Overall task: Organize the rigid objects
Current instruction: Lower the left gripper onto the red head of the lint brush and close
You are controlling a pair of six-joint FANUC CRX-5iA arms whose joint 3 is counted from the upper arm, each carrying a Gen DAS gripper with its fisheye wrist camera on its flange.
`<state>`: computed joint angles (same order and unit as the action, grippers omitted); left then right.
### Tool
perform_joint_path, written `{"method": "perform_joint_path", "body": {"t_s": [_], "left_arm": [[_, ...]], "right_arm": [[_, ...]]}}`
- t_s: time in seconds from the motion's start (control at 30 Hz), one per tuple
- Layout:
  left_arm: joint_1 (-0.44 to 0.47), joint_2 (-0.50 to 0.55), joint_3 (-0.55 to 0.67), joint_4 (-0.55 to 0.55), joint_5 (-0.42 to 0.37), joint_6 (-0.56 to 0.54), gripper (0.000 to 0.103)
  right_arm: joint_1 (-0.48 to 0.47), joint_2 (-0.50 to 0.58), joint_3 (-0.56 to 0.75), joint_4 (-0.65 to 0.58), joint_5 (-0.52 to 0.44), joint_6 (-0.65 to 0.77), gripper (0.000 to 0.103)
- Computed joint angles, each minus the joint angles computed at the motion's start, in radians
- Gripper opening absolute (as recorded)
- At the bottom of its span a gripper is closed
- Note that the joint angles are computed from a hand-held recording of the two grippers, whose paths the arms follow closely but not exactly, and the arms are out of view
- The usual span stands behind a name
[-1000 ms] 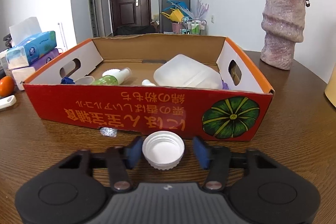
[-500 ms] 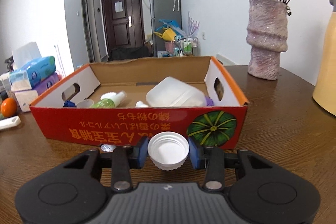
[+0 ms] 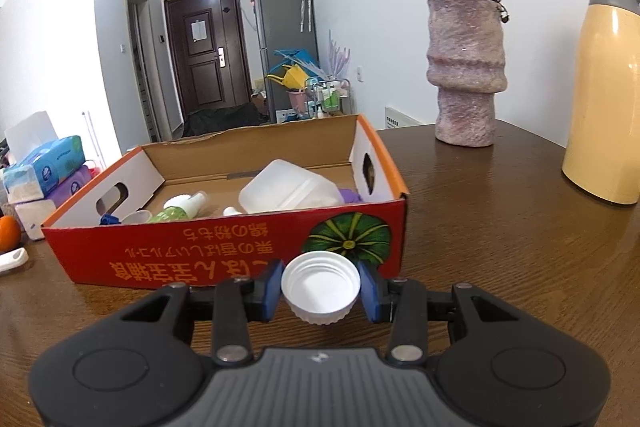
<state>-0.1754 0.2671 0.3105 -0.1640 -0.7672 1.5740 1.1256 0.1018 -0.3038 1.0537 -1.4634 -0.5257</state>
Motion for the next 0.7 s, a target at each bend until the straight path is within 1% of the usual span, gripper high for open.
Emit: {"method": "perform_joint_path", "body": {"t_s": [0.07, 0.13, 0.23, 0.3, 0.37, 0.5, 0.6, 0.7], "left_arm": [[-0.005, 0.019, 0.021, -0.02, -0.001, -0.011, 0.103], [0.002, 0.037, 0.033, -0.002, 0.002, -0.037, 0.103], [0.007, 0.065, 0.058, -0.004, -0.001, -0.054, 0.103], [0.016, 0.081, 0.068, 0.018, 0.006, -0.087, 0.103], [0.025, 0.105, 0.086, 0.052, -0.004, -0.136, 0.103], [0.024, 0.131, 0.104, 0.038, -0.009, -0.185, 0.103], [0.037, 0.127, 0.077, 0.07, 0.035, -0.217, 0.103], [0.048, 0.128, 0.068, 0.106, 0.047, -0.267, 0.103]], "right_arm": [[0.002, -0.003, -0.003, -0.003, -0.006, -0.006, 0.039], [0.003, -0.004, -0.003, -0.004, -0.011, -0.01, 0.039], [0.003, -0.004, -0.004, -0.006, -0.017, -0.011, 0.039], [0.002, -0.005, -0.006, -0.006, -0.019, -0.013, 0.039], [0.0, -0.003, -0.005, -0.008, -0.026, -0.014, 0.039], [-0.002, -0.003, -0.007, -0.008, -0.031, -0.021, 0.039], [-0.003, -0.003, -0.008, -0.004, -0.027, -0.019, 0.039], [-0.006, 0.0, -0.007, -0.001, -0.021, -0.011, 0.039]]}}
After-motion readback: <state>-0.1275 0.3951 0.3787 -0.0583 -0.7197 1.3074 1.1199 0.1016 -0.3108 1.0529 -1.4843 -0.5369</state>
